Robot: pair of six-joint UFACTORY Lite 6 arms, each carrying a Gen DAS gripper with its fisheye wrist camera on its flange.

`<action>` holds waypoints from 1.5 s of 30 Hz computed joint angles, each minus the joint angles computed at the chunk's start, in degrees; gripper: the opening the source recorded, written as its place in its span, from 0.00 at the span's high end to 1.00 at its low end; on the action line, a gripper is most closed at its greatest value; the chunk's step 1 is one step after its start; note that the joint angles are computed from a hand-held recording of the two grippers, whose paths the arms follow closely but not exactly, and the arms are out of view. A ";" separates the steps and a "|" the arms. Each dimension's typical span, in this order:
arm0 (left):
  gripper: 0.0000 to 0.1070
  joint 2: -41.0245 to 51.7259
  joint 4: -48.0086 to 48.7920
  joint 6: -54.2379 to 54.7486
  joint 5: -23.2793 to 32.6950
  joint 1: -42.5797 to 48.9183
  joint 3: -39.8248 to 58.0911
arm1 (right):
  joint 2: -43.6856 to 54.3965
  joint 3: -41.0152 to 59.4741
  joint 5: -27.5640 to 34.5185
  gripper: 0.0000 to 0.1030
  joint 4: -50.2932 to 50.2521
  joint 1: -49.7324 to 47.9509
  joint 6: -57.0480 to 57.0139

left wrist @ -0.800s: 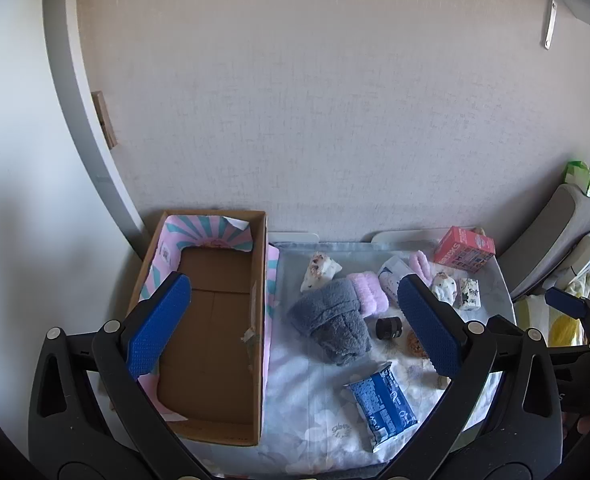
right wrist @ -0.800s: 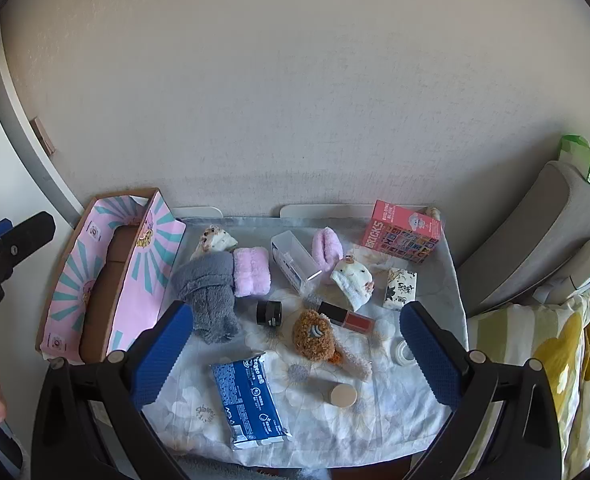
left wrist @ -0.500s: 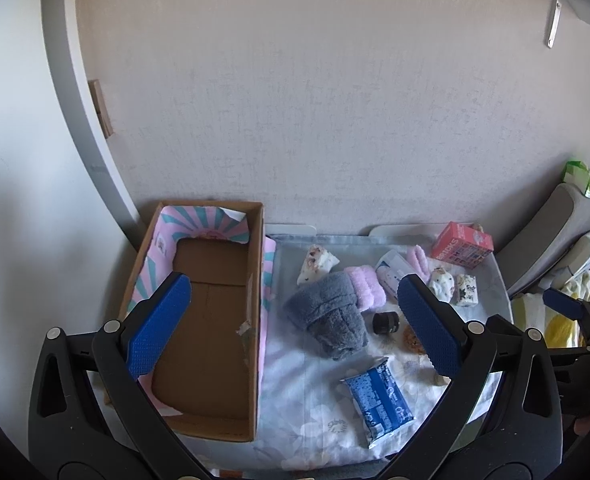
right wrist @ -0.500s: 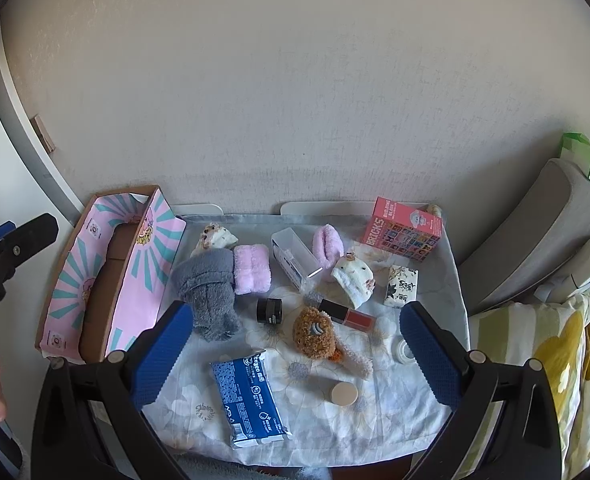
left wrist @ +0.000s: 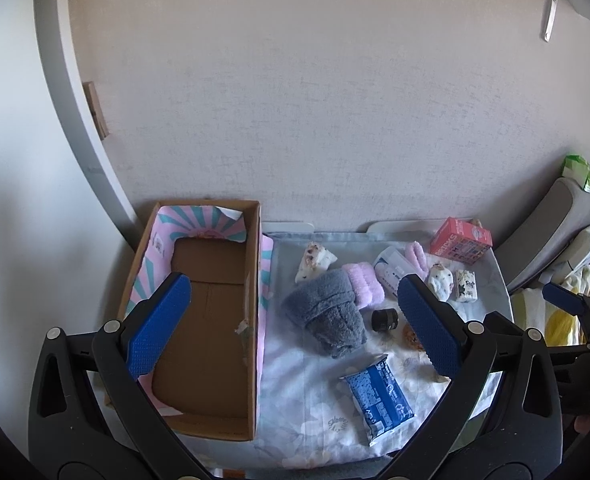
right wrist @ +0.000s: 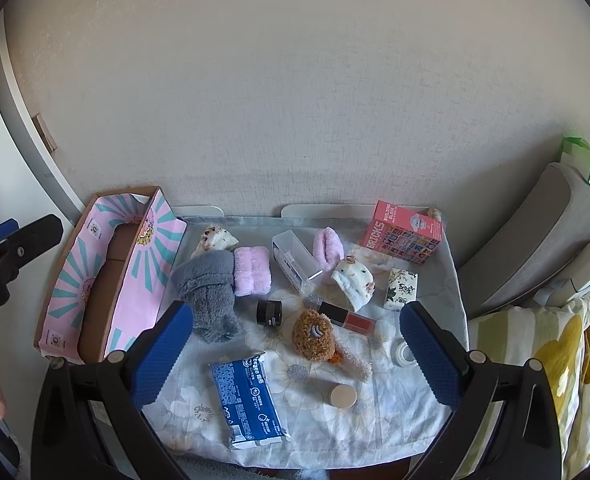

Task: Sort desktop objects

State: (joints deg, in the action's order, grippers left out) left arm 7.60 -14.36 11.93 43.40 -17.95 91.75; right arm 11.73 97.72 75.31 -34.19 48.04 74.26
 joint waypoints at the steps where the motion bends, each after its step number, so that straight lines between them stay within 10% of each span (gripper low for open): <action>1: 0.04 0.27 -0.45 0.30 0.52 0.06 0.45 | 0.10 0.19 0.04 0.00 0.10 -0.07 -0.16; 15: 0.04 -0.98 -0.82 1.14 1.53 -0.85 -0.73 | -2.23 -2.32 0.27 0.00 -3.37 2.32 2.61; 27: 0.04 -2.46 -6.28 10.24 -2.17 -1.25 -10.92 | -23.27 -26.50 -0.85 0.00 -4.82 0.87 4.71; 36: 0.04 3.14 -8.27 4.50 -9.73 -12.06 -19.53 | -35.52 -48.92 -15.92 0.00 2.78 -5.12 -0.33; 45: 0.14 23.15 -8.86 -7.15 -15.38 -15.63 -11.94 | -27.26 -57.20 -40.52 0.04 13.50 -19.42 -23.72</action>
State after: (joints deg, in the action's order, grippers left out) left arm 30.75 -23.22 4.78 28.03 -33.58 79.80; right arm -15.53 40.52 34.79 -20.69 28.61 50.54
